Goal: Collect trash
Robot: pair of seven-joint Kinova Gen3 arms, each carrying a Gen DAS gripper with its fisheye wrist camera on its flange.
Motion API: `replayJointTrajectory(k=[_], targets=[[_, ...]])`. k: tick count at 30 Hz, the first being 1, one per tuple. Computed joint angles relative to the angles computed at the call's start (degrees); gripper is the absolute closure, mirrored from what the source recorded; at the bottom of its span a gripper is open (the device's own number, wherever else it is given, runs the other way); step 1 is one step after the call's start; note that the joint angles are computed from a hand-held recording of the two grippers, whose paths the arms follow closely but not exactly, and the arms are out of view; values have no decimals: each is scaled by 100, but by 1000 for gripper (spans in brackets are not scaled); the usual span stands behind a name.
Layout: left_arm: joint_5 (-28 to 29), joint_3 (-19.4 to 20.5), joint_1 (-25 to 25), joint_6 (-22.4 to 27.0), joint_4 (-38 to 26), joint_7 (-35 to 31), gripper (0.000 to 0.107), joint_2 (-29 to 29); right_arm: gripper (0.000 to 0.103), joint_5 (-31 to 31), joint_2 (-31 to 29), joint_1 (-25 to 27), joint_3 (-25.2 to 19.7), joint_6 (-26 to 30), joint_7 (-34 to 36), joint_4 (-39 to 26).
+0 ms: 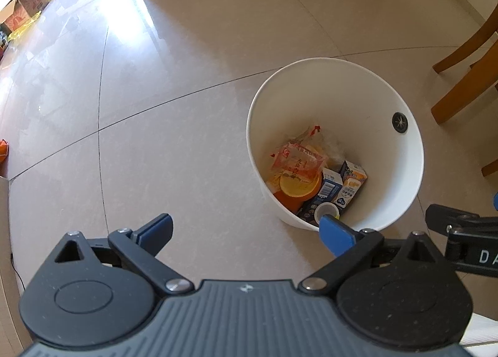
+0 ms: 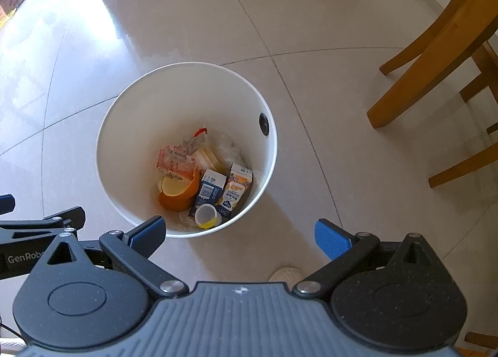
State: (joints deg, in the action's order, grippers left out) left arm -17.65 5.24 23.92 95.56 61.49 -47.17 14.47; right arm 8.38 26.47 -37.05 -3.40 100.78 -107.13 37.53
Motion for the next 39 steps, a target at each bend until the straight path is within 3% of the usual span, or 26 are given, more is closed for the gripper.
replayJointTrajectory(k=[39], targets=[[180,0,-96,-40,2,-36,8,-17,0,-154,61,95,-2,127,-13,-153]])
